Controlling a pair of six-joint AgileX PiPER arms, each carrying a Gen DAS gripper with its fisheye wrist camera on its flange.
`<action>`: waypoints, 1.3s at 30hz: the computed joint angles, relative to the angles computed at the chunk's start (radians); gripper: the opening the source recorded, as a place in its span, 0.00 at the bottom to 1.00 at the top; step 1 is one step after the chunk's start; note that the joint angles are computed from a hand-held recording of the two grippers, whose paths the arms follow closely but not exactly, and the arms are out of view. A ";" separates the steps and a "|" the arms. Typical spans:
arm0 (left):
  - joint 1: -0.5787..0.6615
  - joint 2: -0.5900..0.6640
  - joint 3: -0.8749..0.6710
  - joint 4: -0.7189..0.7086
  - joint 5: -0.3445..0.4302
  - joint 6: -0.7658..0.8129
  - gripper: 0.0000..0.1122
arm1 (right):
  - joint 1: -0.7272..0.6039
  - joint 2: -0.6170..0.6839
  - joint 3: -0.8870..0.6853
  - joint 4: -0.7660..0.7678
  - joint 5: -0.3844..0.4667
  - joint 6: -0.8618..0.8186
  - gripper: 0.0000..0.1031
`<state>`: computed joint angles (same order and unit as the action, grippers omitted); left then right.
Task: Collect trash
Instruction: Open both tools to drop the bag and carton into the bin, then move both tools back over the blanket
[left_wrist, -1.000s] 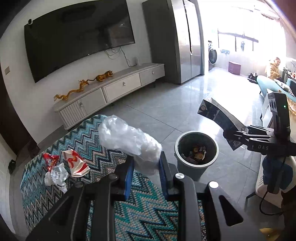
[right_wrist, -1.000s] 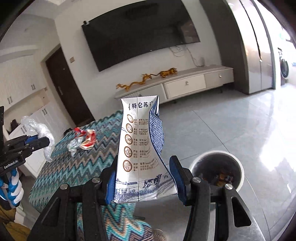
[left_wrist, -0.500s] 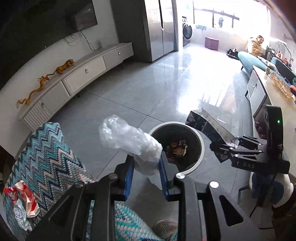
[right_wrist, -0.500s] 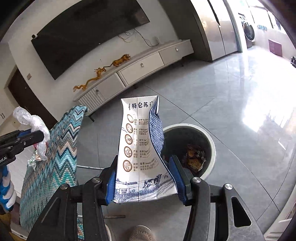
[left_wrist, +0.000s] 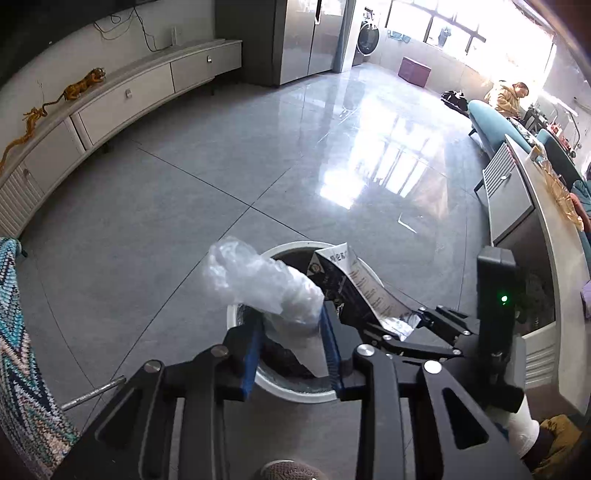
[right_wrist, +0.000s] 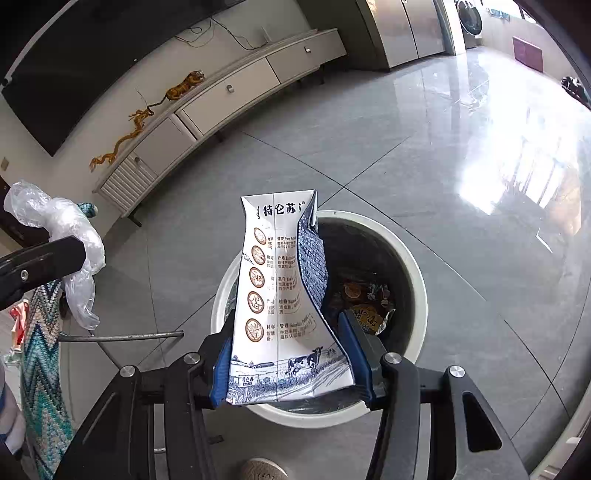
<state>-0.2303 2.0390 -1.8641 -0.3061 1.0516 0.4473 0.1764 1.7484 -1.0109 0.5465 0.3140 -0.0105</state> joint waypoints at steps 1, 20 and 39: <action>0.001 0.016 -0.021 -0.005 0.008 -0.008 0.39 | 0.001 0.018 -0.012 -0.040 -0.002 0.043 0.49; 0.088 -0.267 0.197 0.002 -0.166 0.001 0.52 | 0.081 -0.158 -0.055 -0.757 0.119 0.757 0.89; 0.818 -0.712 0.328 -0.420 -0.089 0.478 0.72 | 0.774 -0.386 -0.429 -1.511 0.829 1.302 1.00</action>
<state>0.5873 1.3273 -1.5365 -0.7256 0.9624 0.9250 0.9509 1.3624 -1.4399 -0.9646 1.1429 1.2918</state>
